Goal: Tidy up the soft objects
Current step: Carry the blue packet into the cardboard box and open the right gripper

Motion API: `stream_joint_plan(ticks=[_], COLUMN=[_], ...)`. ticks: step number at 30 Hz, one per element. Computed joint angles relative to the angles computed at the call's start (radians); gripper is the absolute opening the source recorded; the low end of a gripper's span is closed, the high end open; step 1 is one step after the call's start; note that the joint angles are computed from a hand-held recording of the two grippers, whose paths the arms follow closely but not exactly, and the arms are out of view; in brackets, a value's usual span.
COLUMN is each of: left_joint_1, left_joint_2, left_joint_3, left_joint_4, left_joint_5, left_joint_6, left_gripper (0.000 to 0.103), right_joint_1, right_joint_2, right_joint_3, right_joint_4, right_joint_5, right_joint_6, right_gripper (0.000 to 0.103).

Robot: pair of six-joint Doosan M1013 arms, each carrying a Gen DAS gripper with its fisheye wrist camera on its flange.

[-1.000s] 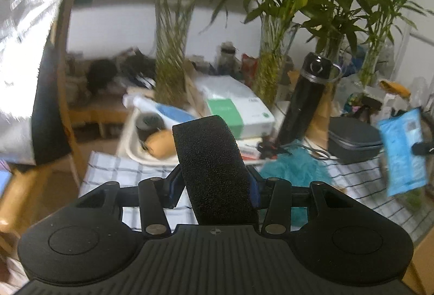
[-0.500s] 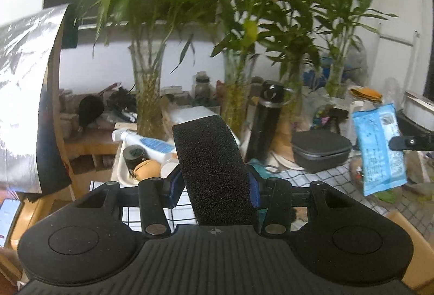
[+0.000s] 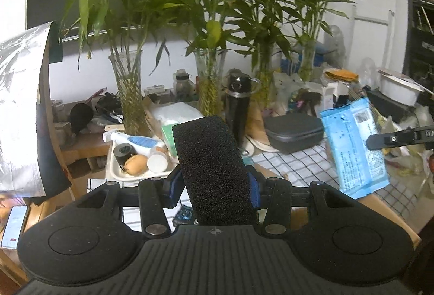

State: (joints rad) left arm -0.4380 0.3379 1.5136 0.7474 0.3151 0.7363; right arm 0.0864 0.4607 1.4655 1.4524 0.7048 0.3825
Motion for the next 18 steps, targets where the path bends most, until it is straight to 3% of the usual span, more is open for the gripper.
stream_joint_plan(ticks=[7,14,18], left_joint_1=[-0.022,-0.032,-0.029], left_joint_2=[-0.02,-0.035,-0.046], left_joint_3=[0.028,0.053,0.068], left_joint_4=[-0.098,-0.208,-0.367], left_joint_5=[0.021,0.03,0.018], left_joint_6=[0.081,0.192,0.363], left_gripper=[0.046,0.046,0.046], right_joint_1=[0.005,0.021,0.027], right_joint_2=[-0.03,-0.048,-0.056], right_joint_3=[0.043,0.067,0.078], right_joint_4=[-0.034,-0.148,-0.2], right_joint_5=[0.034,0.036,0.037], right_joint_6=[0.012,0.076,0.105], right_gripper=[0.014,0.014,0.014])
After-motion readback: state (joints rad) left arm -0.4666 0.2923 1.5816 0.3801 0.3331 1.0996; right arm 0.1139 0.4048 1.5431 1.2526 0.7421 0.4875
